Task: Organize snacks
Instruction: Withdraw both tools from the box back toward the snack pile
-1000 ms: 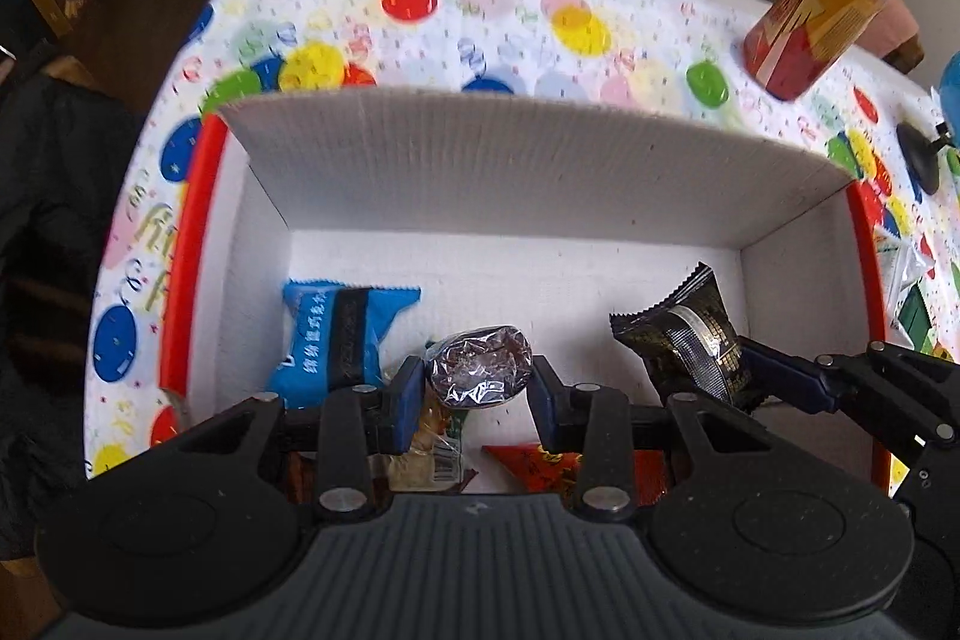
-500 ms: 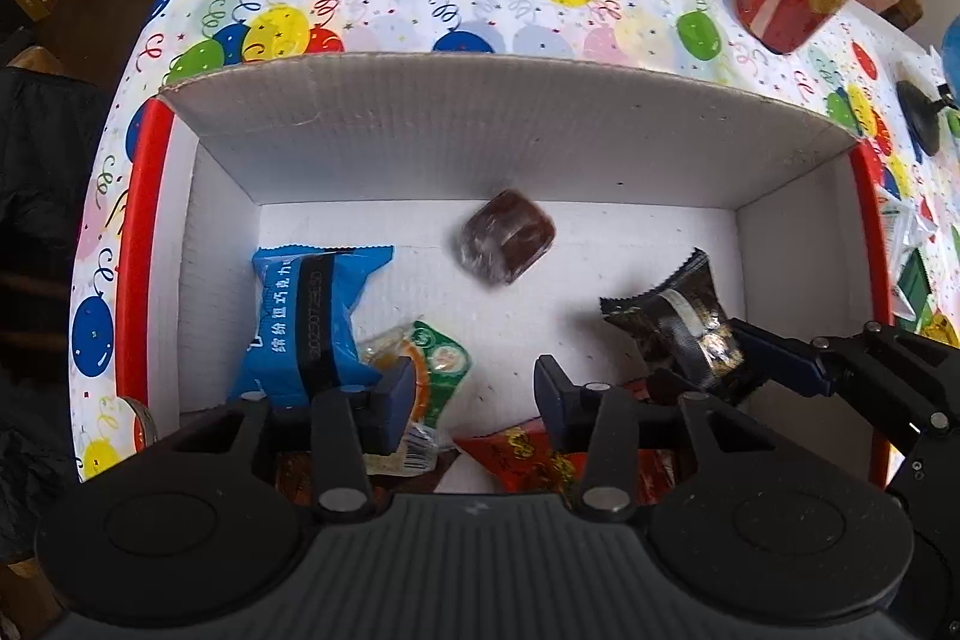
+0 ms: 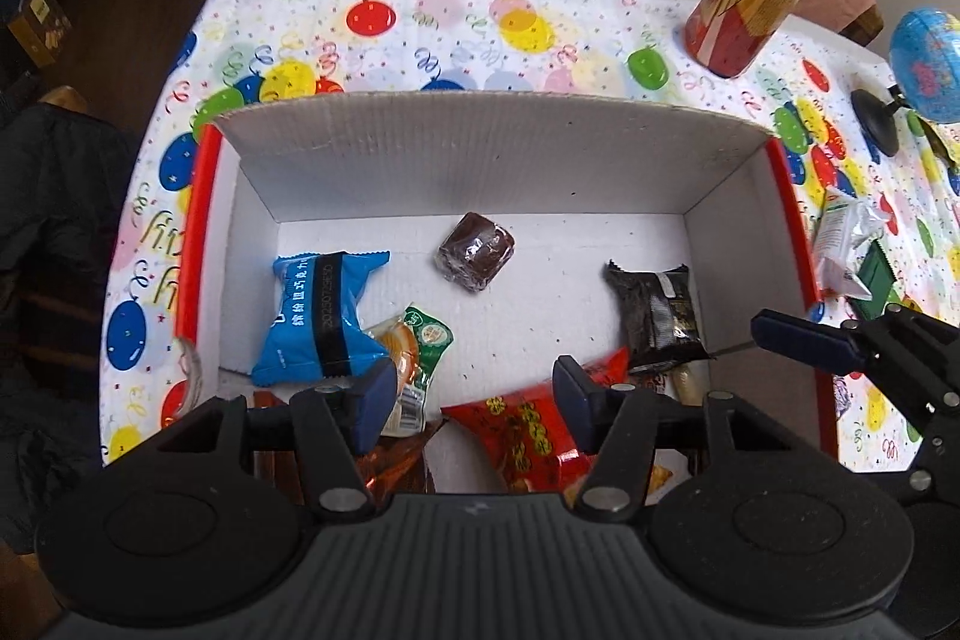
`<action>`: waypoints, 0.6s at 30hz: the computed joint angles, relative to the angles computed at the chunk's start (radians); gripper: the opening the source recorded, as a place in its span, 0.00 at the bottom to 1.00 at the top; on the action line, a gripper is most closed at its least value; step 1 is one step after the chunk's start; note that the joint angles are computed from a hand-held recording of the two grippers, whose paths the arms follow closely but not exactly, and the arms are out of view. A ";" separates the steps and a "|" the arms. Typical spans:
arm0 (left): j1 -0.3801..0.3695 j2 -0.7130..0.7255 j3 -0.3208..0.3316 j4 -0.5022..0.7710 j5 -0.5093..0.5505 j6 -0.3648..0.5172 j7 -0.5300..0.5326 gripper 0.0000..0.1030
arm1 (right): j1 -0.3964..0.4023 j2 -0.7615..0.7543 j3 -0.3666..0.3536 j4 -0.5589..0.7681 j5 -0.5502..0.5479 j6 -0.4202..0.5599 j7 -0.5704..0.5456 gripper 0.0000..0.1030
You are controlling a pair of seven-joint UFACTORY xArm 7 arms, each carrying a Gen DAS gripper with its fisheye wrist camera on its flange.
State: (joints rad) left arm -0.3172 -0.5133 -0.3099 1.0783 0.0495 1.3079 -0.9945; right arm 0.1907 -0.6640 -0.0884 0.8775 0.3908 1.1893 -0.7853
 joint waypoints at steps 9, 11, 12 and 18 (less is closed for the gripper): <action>-0.005 -0.044 -0.070 0.053 0.052 0.042 -0.056 0.55 | -0.007 -0.077 -0.060 0.032 0.038 0.072 -0.024 0.75; -0.003 -0.050 -0.093 0.069 0.073 0.053 -0.073 0.55 | -0.009 -0.092 -0.075 0.042 0.046 0.090 -0.033 0.78; -0.002 -0.052 -0.106 0.078 0.085 0.059 -0.084 0.55 | -0.011 -0.100 -0.083 0.045 0.050 0.096 -0.037 0.80; 0.008 -0.053 -0.186 0.135 0.166 0.082 -0.137 0.55 | -0.032 -0.129 -0.136 0.075 0.064 0.138 -0.055 0.83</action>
State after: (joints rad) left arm -0.3091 -0.5665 -0.4956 1.2133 0.2151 1.3898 -1.1313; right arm 0.1585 -0.7927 -0.2248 0.9521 0.4550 1.3271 -0.8398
